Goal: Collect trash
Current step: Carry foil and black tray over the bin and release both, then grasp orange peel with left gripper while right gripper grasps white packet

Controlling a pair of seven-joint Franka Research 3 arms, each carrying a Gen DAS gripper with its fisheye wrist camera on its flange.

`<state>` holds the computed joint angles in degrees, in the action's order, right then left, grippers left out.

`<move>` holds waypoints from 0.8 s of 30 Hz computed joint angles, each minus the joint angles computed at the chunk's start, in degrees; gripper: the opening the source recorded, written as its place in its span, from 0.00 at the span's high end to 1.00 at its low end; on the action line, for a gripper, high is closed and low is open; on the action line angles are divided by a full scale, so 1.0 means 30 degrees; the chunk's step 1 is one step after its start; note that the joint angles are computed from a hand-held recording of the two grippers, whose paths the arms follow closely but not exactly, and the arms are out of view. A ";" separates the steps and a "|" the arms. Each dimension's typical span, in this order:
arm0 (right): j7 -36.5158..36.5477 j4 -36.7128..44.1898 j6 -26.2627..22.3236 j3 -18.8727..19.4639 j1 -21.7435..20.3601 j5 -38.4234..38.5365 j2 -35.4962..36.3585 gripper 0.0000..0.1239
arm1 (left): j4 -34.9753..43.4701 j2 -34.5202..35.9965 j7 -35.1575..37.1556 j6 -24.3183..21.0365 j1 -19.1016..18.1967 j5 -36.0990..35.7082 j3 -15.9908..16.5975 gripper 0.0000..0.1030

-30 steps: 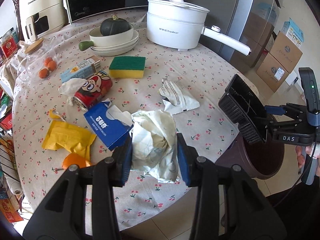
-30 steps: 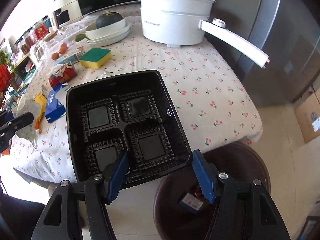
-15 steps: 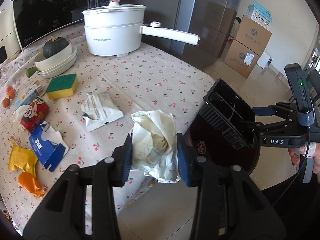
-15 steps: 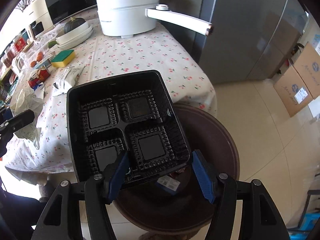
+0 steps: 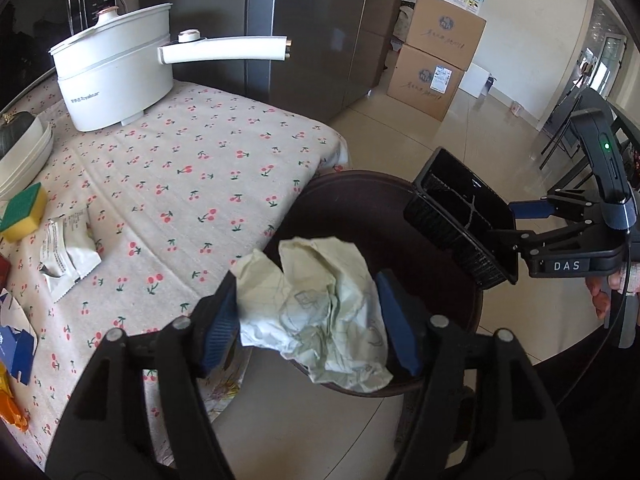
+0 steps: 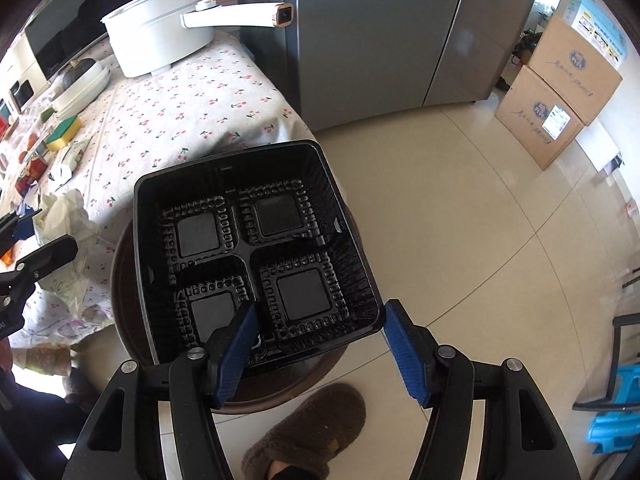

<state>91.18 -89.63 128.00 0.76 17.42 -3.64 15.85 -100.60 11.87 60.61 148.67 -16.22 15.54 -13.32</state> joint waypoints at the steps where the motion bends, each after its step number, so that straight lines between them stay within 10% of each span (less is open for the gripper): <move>1: -0.0051 -0.0100 0.0014 -0.0012 -0.0032 0.0023 -0.0061 0.47 | -0.0017 -0.0041 -0.0472 -0.0043 -0.0147 0.0498 0.0161 0.18; 24: -0.1108 0.0851 0.0104 0.0309 0.0452 0.0839 0.0846 0.32 | -0.2451 -0.2787 -0.3173 -0.1630 0.0871 0.2296 0.0512 0.11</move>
